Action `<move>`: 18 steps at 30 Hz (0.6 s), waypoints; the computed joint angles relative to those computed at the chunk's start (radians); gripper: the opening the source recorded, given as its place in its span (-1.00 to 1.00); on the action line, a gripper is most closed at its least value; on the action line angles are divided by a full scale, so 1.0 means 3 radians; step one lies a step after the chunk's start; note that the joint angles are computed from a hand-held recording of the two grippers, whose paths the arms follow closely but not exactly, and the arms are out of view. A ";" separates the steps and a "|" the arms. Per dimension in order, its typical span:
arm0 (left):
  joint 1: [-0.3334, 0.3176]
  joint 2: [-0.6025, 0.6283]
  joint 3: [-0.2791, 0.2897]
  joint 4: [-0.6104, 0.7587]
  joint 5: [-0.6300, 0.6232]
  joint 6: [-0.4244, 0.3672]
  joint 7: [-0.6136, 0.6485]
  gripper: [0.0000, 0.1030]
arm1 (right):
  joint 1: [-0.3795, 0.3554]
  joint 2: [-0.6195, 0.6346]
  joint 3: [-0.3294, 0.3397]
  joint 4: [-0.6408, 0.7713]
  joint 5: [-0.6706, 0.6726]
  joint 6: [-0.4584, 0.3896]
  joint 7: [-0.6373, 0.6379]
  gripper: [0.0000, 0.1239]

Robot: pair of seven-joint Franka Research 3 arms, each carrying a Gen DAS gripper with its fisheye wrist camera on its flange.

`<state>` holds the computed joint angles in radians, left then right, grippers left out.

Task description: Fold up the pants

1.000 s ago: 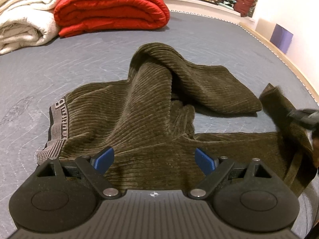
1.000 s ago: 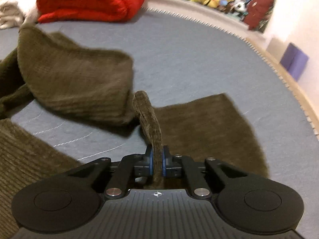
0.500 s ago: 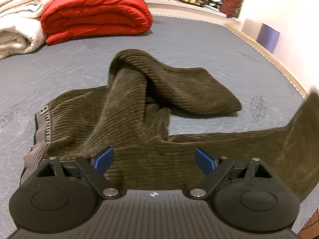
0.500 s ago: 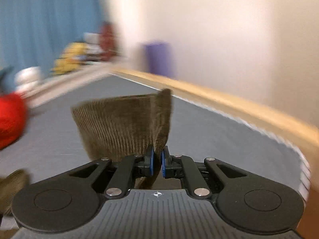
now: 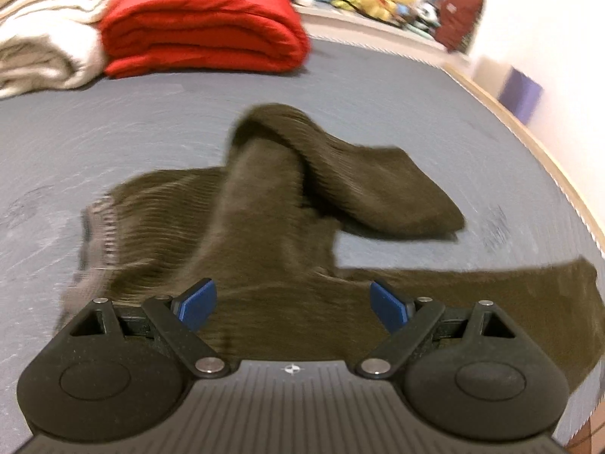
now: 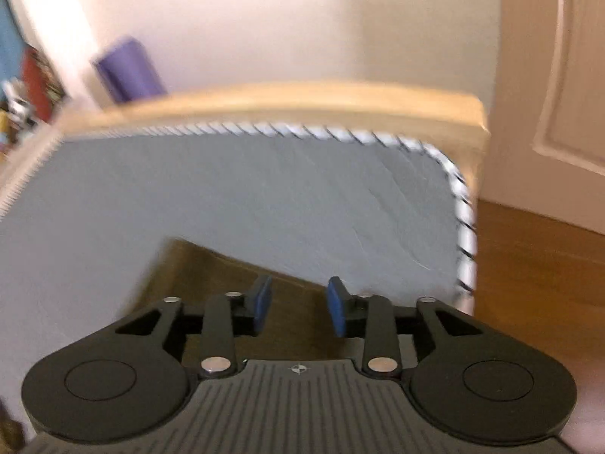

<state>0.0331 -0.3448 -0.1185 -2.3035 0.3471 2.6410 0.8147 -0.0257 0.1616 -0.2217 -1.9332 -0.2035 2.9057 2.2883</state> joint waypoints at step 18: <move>0.0243 -0.0896 0.0974 -0.1085 -0.1037 -0.0086 0.0843 0.56 | 0.0213 -0.0134 0.1105 0.0474 0.2897 -0.0635 -0.3414 -0.10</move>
<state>0.1060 -0.6137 0.1738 -2.6289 0.0360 2.6152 1.0675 0.0381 0.1215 0.1098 -1.7911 0.6658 2.7152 1.2640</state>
